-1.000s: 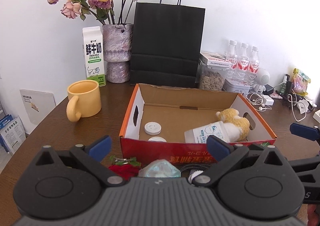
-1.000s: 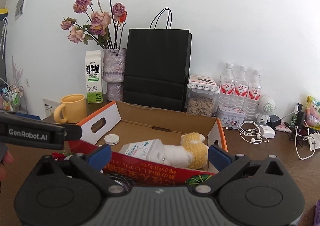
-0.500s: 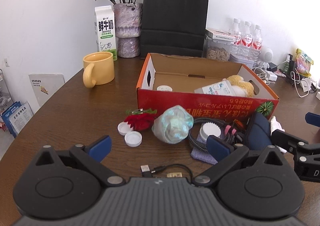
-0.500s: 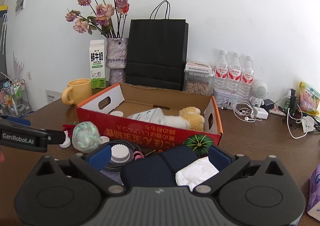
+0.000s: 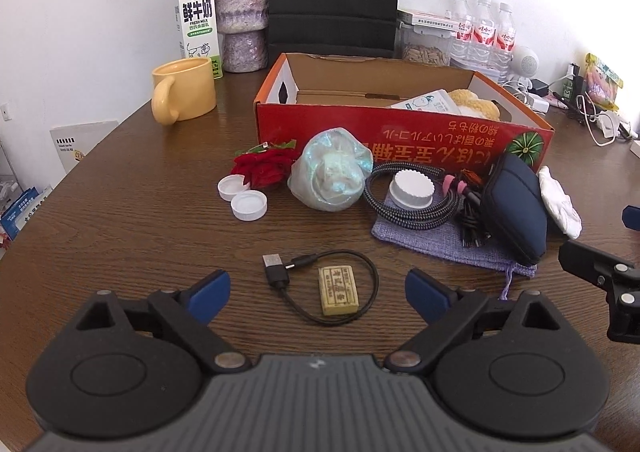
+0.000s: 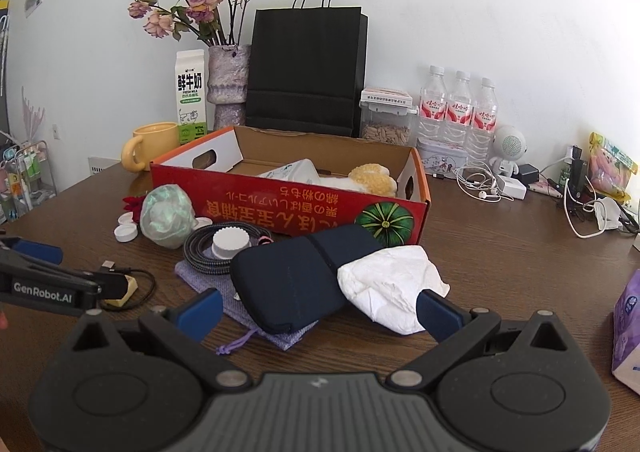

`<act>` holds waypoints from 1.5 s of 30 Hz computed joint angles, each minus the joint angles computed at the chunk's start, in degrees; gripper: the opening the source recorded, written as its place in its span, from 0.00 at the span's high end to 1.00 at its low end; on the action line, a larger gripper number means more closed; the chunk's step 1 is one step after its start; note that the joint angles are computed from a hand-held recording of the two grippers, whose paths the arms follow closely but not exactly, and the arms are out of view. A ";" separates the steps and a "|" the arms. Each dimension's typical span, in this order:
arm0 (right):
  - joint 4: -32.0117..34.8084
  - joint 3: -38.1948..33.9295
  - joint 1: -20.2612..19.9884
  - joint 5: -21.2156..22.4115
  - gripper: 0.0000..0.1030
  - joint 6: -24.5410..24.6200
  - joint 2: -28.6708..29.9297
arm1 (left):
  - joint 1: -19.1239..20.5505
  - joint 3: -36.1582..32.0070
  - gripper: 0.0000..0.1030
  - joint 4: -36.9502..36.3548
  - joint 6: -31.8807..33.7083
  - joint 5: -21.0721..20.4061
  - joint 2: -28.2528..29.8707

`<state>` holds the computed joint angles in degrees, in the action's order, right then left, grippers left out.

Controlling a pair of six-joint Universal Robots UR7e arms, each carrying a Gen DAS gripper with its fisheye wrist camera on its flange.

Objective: Organize objects
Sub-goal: 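Move the left gripper to the small tan printed block and grasp it, then move the right gripper over the white crumpled tissue on the table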

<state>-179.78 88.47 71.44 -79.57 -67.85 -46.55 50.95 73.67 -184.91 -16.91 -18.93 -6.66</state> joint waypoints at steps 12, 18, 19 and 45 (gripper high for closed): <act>1.00 -3.59 -0.60 -1.05 0.00 0.66 1.89 | 0.98 -1.84 0.41 2.47 -0.15 -2.62 0.78; 1.94 -7.78 -0.77 -2.34 0.00 1.14 4.03 | 1.46 -3.65 0.51 3.82 -0.06 -2.72 1.53; 2.19 -8.60 -0.76 -2.50 0.00 1.18 4.44 | 1.60 -3.65 0.62 4.49 -0.64 -3.30 1.35; 36.40 -37.26 -0.82 0.45 0.02 -1.86 14.93 | 2.39 -10.40 0.73 7.23 2.28 -1.23 4.31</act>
